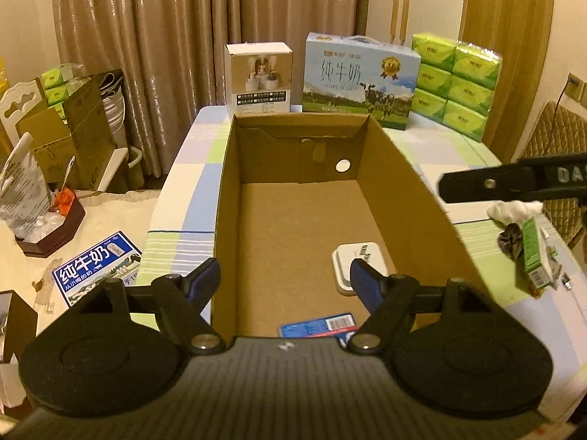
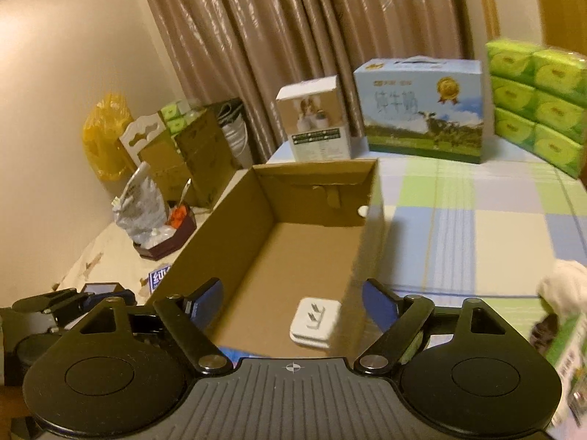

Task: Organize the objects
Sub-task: 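Withdraw both tools from the box back toward the remaining items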

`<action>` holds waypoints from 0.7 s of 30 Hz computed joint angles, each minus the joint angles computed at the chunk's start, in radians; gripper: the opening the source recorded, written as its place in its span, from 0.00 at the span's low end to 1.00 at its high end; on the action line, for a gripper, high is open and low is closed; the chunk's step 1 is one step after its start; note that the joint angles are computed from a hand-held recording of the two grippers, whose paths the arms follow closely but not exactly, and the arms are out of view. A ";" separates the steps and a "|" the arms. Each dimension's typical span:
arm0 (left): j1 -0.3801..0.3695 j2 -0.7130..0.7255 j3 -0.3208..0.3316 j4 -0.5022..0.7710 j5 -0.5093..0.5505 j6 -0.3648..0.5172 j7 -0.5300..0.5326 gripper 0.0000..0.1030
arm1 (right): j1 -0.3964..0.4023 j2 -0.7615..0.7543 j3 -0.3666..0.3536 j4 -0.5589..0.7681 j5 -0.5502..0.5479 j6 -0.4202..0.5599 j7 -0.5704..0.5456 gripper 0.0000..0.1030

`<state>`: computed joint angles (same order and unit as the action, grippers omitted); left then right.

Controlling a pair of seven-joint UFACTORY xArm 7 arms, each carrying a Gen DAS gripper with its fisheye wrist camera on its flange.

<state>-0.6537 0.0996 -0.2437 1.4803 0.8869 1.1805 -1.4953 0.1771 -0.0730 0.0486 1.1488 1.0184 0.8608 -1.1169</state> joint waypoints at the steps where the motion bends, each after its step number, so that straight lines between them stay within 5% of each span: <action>1: -0.008 0.002 -0.005 0.009 0.004 0.014 -0.009 0.72 | -0.009 -0.026 -0.010 -0.024 0.003 0.005 -0.010 0.82; 10: -0.132 0.081 -0.028 0.168 0.068 0.157 -0.094 0.82 | -0.054 -0.191 -0.110 -0.186 -0.079 0.037 -0.059 0.93; 21: -0.337 0.272 0.056 0.433 0.104 0.224 -0.130 0.99 | -0.145 -0.247 -0.217 -0.230 -0.145 0.092 -0.084 0.98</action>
<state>-0.9905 0.3719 -0.1872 1.9134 0.9908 1.4048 -1.6249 0.0323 -0.3200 -0.1689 0.9192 0.8734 0.9533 -1.2008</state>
